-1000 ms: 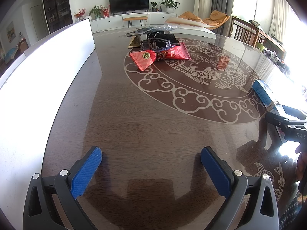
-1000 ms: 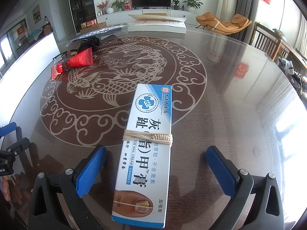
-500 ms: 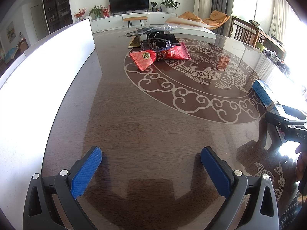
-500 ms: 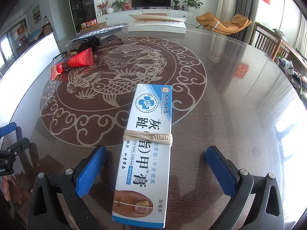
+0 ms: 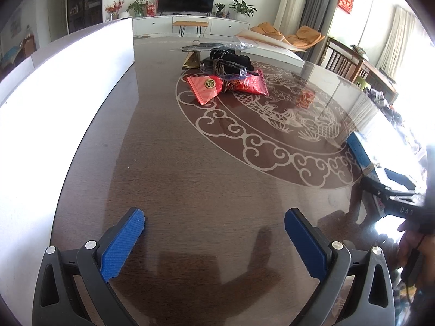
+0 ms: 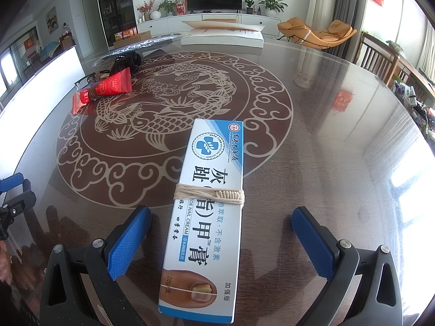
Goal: Organize objects
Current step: 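Hold the blue-white box raised in the right gripper, then grasp the rimless eyeglasses by the corded bridge with the left gripper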
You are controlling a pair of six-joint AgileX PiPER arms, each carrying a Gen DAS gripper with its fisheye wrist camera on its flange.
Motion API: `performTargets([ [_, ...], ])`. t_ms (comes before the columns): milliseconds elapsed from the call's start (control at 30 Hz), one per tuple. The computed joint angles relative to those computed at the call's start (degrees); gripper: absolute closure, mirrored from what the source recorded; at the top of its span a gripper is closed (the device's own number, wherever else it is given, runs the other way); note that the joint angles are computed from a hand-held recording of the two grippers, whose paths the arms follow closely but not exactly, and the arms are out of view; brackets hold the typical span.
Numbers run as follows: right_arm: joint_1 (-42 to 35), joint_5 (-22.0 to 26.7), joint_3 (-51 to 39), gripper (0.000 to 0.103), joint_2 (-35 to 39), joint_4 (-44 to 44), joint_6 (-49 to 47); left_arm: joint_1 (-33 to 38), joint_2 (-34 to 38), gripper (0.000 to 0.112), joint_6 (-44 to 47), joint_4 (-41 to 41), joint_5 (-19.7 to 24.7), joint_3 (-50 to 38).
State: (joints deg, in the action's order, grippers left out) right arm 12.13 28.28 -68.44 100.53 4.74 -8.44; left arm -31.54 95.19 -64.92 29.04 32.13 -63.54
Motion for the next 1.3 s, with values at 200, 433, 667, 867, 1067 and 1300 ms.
performTargets([
  [200,0.17,-0.18,0.22,0.000,-0.12,-0.52,0.65,5.44,3.63,0.017,5.82,-4.94,0.74,-11.79],
  [433,0.14,-0.16,0.19,0.000,-0.11,-0.53,0.62,12.26,26.43,0.033,23.00,-18.23,15.73,-49.59],
  [667,0.09,-0.17,0.21,0.000,-0.12,-0.36,0.44,9.17,31.14,0.106,23.49,-10.48,18.02,-52.96],
  [867,0.20,-0.10,0.15,0.000,-0.14,-0.55,0.71,2.43,9.04,0.106,10.63,-0.05,7.95,-18.58],
  [1067,0.24,-0.14,0.24,0.000,-0.25,-0.89,1.00,-4.82,-4.12,0.106,-5.73,8.03,5.14,2.35],
  [1300,0.21,-0.07,0.22,0.000,-0.26,-0.70,0.89,-5.82,0.43,0.028,-4.52,9.53,9.74,-0.34],
])
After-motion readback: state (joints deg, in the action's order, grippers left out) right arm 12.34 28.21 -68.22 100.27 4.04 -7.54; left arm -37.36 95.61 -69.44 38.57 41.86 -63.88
